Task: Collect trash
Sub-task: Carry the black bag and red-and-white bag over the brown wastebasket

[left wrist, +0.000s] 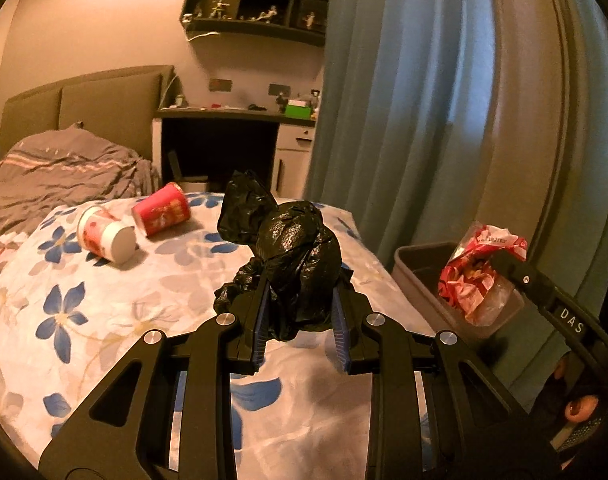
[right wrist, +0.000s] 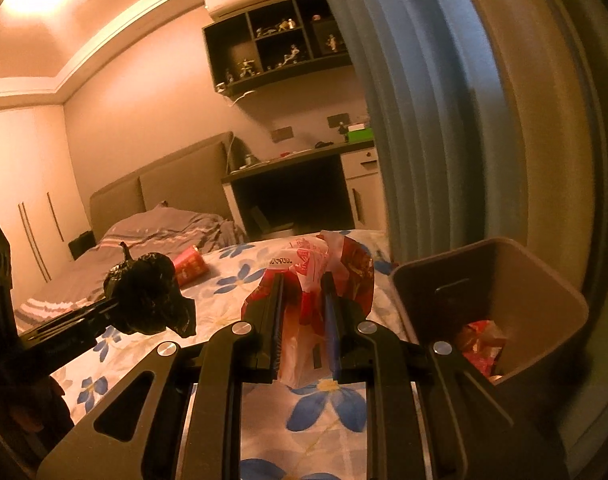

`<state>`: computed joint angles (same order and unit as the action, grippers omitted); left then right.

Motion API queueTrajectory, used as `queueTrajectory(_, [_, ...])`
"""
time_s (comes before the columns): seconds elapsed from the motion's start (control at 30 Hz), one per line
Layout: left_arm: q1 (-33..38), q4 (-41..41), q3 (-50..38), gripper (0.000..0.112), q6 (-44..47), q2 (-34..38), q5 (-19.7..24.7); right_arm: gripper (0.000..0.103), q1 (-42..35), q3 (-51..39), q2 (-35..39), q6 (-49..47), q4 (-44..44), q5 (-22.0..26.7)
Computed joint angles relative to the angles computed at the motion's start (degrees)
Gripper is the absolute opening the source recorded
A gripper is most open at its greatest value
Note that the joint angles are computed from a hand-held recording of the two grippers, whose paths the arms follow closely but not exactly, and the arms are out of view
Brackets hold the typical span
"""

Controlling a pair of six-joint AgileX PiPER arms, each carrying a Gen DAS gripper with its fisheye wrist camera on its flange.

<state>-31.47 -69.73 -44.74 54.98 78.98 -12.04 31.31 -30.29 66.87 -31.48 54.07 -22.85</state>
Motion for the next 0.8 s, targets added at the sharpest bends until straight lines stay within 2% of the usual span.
queueTrajectory(0.23, [-2.6, -3.4, -3.0, 0.026, 4.1, 3.1, -0.8, 0.019, -3.0, 1.6, -1.6, 1.9, -2.0, 0.0])
queueTrajectory(0.43, [-5.1, -5.8, -6.4, 0.026, 7.7, 6.0, -1.7, 0.019, -4.4, 2.9, -3.4, -0.1, 0.7, -1.0])
queueTrajectory(0.6, [-7.3, -7.9, -11.1, 0.026, 11.0, 9.7, -1.5, 0.019, -7.3, 3.9, -4.4, 0.4, 0.6, -1.1])
queueTrajectory(0.8, [-9.8, -10.4, -18.6, 0.026, 16.1, 15.4, 0.7, 0.020, -13.5, 5.0, -5.8, 1.6, -1.7, -0.9])
